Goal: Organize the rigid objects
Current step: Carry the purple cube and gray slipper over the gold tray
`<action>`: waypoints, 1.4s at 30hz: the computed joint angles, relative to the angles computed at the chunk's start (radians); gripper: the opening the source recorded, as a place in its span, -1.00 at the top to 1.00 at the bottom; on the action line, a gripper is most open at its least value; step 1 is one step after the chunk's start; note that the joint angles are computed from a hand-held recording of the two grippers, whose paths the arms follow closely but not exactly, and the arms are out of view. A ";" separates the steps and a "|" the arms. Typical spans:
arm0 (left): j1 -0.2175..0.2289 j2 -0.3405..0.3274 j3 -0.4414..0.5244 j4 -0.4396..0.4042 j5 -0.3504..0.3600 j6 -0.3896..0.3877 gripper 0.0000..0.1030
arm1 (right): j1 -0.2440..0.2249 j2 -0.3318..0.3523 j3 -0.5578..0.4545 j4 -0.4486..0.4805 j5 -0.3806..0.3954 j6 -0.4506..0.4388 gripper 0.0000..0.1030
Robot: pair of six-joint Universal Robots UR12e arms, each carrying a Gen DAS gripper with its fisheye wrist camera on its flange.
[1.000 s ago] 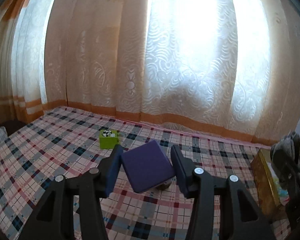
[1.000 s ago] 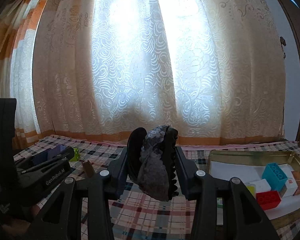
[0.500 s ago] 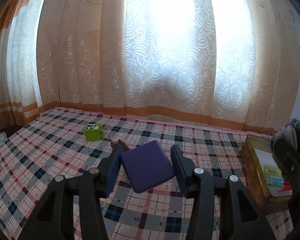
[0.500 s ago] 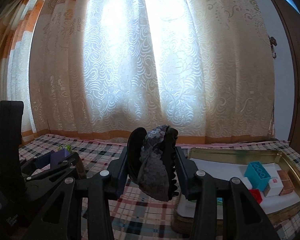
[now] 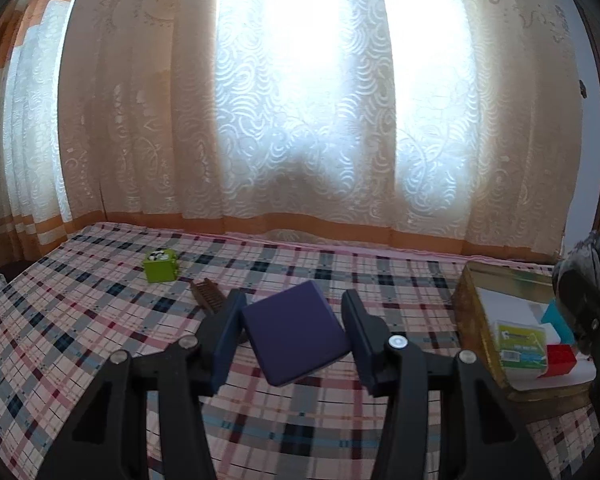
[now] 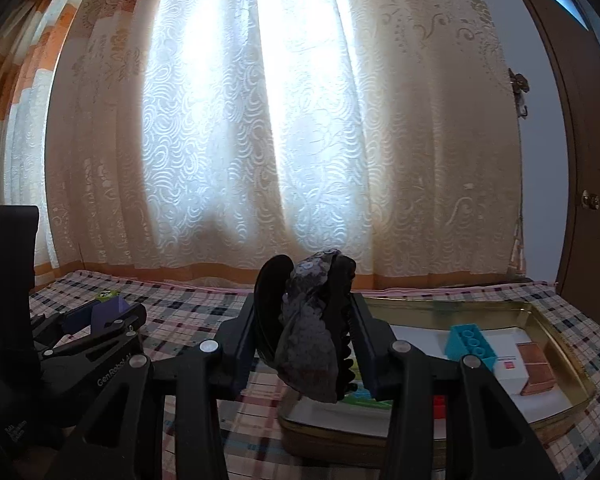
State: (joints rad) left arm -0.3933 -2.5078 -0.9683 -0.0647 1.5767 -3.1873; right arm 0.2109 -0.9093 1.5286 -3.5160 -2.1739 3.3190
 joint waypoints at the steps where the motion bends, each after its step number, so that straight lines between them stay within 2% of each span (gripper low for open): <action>1: -0.002 0.000 -0.001 0.001 -0.003 0.003 0.04 | -0.001 -0.002 0.004 -0.004 -0.004 -0.001 0.10; 21: -0.039 0.002 -0.002 0.016 -0.032 0.034 0.04 | -0.033 -0.045 0.092 -0.094 -0.083 -0.033 0.10; 42: -0.080 -0.025 0.052 0.022 -0.051 0.033 0.04 | -0.095 -0.104 0.191 -0.135 -0.148 0.039 0.10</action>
State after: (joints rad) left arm -0.4730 -2.5326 -0.9167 -0.0423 1.5254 -3.1539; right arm 0.1159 -1.0130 1.7198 -3.6512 -2.3219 3.3580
